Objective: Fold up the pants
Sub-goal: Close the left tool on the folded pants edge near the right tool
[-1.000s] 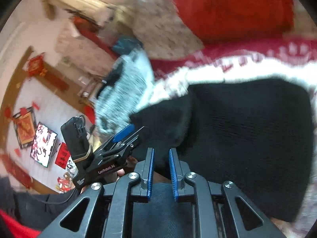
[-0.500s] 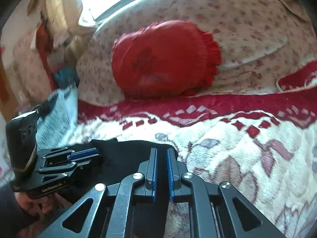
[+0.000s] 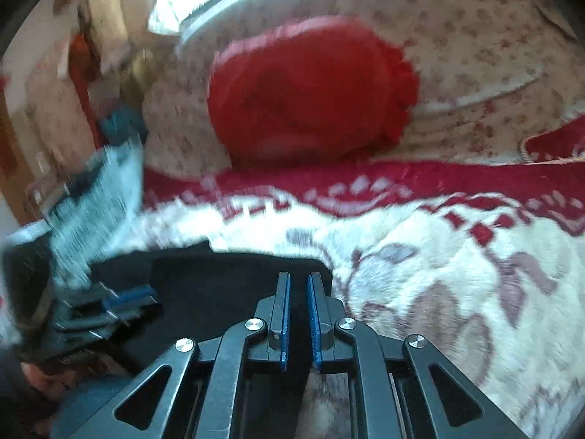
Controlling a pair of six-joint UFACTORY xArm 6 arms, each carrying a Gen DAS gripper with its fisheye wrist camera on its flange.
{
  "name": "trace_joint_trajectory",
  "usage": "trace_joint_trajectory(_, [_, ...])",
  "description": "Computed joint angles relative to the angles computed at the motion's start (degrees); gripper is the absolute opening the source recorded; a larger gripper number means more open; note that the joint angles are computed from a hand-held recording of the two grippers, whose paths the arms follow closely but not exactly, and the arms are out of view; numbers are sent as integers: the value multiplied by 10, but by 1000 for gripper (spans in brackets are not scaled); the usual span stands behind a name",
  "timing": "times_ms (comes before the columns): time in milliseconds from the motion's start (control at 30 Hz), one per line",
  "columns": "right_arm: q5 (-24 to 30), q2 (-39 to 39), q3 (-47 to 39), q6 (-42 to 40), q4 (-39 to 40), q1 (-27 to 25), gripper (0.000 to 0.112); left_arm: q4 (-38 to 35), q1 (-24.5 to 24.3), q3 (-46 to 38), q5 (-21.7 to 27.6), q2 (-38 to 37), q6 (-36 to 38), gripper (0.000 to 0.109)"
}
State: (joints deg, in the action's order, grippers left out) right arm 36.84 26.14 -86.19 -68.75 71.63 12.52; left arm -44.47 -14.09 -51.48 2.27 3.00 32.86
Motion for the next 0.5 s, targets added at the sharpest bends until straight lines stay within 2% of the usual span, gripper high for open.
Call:
trace_joint_trajectory(67, [31, -44, 42, -31, 13, -15, 9, -13, -3, 3, -4, -1, 13, 12])
trace_joint_trajectory(133, [56, -66, 71, -32, -33, -17, 9, -20, -4, 0, -8, 4, 17, 12])
trace_joint_trajectory(233, [26, -57, 95, -1, -124, 7, 8, -8, -6, -1, -18, 12, 7, 12])
trace_joint_trajectory(400, [18, -70, 101, -22, -104, 5, 6, 58, -3, 9, -30, 13, -46, 13])
trace_joint_trajectory(433, [15, -85, 114, -51, -85, 8, 6, 98, 0, 15, -31, 11, -81, 12])
trace_joint_trajectory(500, [45, -108, 128, -118, -36, 9, 6, 154, 5, 24, -35, 7, -132, 12])
